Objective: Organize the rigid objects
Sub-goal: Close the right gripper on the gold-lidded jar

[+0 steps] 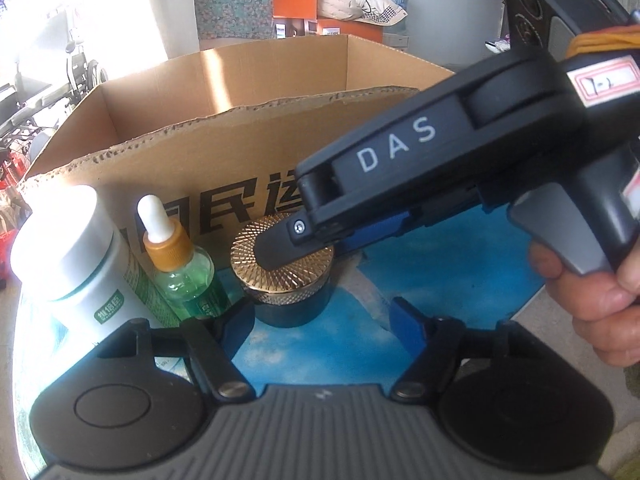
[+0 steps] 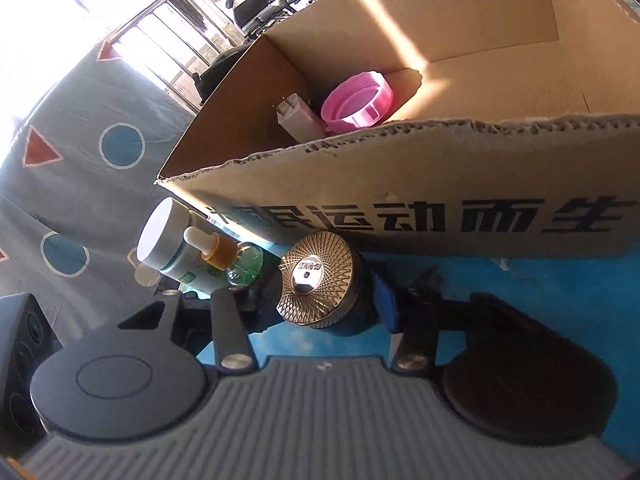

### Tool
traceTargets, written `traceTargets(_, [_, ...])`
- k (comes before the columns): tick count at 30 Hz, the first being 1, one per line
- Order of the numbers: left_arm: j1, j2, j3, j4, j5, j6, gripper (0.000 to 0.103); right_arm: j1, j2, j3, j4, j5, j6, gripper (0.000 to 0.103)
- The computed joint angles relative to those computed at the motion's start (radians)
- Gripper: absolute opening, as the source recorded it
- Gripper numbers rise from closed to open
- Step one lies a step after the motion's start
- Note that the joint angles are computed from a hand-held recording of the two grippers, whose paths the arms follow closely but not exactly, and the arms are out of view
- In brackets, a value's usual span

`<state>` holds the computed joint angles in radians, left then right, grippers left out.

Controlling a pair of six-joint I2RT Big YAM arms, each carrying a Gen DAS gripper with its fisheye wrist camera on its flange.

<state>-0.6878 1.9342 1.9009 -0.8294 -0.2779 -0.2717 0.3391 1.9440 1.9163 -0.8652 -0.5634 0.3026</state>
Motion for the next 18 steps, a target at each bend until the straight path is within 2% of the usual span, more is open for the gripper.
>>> traceTargets(5, [-0.015,0.011,0.021,0.003,0.029,0.023,0.075,-0.014,-0.030,-0.028,-0.024,-0.003,-0.027,0.048])
traceTargets(9, [-0.035,0.024,0.045,0.007,0.051,0.059,0.074,-0.028,-0.062,-0.074,-0.015,-0.025,-0.027,0.048])
traceTargets(13, [-0.047,0.030,0.053,0.021,0.021,0.091,0.074,-0.044,-0.096,-0.116,0.018,0.000,-0.005,0.048])
traceTargets(18, [-0.046,0.038,0.069,0.007,0.004,0.071,0.072,-0.061,-0.115,-0.146,0.077,0.020,0.040,0.048])
